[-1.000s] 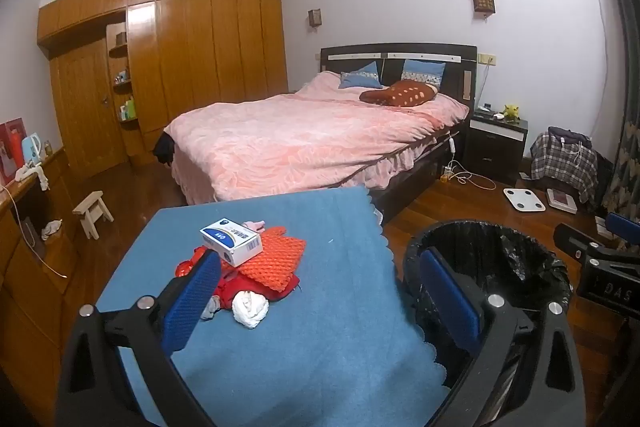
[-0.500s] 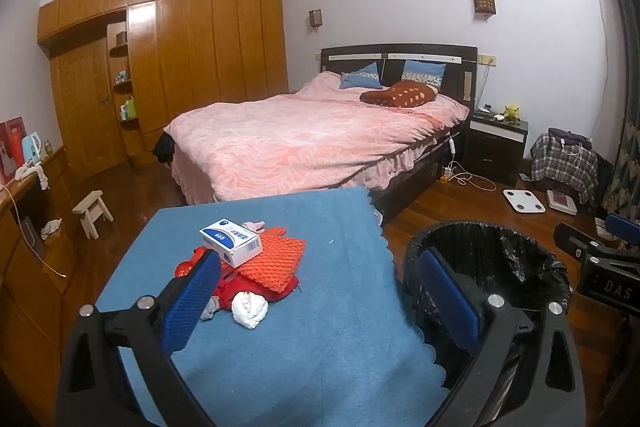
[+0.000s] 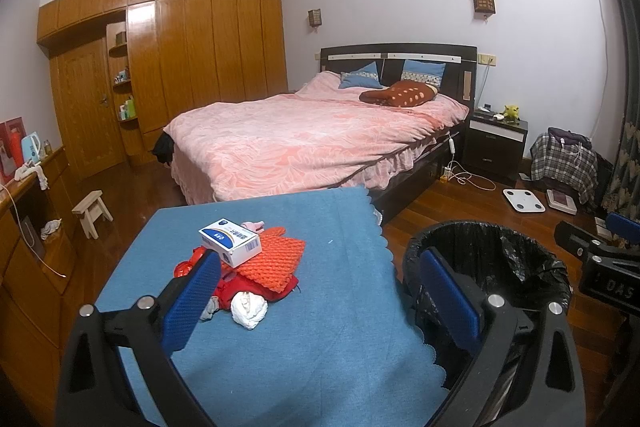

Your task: Collect trash

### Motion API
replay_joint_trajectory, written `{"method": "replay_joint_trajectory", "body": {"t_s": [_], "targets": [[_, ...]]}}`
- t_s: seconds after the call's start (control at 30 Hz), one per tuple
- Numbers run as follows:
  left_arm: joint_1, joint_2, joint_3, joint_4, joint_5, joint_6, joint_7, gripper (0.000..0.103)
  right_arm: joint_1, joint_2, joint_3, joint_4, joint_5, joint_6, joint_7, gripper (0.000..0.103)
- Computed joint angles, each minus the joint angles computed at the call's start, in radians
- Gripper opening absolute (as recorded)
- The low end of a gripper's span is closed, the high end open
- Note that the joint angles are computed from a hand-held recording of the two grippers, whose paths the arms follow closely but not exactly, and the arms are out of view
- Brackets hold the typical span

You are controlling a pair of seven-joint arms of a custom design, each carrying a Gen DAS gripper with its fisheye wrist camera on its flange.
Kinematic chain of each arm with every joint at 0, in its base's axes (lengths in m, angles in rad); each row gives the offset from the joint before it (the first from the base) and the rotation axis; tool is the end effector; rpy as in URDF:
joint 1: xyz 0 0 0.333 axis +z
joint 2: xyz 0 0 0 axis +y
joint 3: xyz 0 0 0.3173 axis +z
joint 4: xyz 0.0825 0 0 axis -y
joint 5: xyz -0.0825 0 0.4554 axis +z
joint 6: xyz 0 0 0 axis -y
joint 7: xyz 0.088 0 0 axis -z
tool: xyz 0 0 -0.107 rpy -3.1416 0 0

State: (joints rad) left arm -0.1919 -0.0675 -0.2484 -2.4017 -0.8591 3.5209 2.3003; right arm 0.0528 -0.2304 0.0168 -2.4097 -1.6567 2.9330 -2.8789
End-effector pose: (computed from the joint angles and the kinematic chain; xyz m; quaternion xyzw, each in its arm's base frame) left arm 0.5364 -0.1522 0.4113 -0.5453 0.6595 -0.3709 0.3608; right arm 0.5207 0.1002 0.3931 -0.5511 0.6843 -0.3618 0.3116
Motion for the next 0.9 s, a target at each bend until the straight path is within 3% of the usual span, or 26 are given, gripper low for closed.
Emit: {"method": "replay_joint_trajectory", "body": {"t_s": [0.9], "targets": [[0.001,-0.001,-0.002,-0.001,-0.004,-0.001,0.004,0.097,0.005,-0.015,0.014,-0.009,0.022,-0.007,-0.01,0.099]]}}
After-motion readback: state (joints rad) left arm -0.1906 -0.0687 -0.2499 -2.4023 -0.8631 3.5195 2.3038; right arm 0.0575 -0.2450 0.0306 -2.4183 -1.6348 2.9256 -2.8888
